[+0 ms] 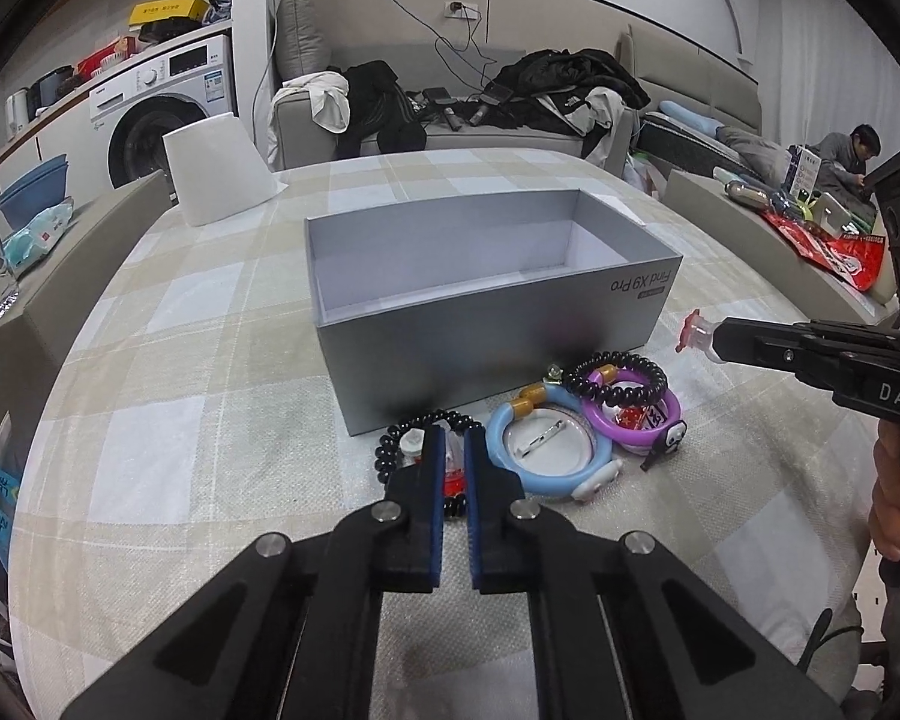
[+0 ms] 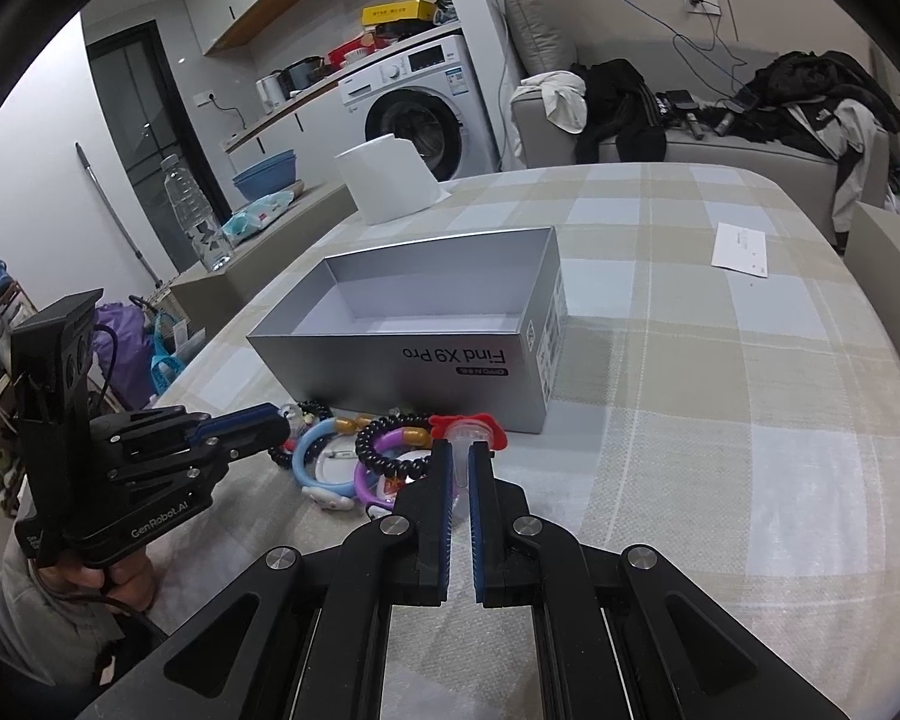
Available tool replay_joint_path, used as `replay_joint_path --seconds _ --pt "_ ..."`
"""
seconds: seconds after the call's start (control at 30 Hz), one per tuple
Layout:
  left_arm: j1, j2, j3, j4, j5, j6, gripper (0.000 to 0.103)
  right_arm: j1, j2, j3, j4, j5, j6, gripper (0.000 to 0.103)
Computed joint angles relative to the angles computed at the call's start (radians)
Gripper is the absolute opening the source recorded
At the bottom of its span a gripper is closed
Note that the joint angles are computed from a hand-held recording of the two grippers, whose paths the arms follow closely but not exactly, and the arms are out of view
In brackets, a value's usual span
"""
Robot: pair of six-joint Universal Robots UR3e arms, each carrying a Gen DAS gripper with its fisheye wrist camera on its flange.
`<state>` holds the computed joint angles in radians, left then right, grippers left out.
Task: Organize jewelry
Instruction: 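Grasp the red-capped charm with the left tool while the right tool grasps a red clip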
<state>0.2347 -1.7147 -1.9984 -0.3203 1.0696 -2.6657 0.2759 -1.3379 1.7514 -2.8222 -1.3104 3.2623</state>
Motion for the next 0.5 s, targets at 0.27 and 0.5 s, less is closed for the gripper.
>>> replay_joint_path --seconds 0.27,0.5 --pt "-0.016 -0.02 0.017 0.009 0.028 -0.011 0.003 0.005 0.009 -0.014 0.006 0.004 -0.003 0.005" --pt "-0.025 -0.037 0.033 -0.001 0.038 -0.019 0.01 -0.001 0.006 -0.009 0.007 0.014 -0.005 0.005"
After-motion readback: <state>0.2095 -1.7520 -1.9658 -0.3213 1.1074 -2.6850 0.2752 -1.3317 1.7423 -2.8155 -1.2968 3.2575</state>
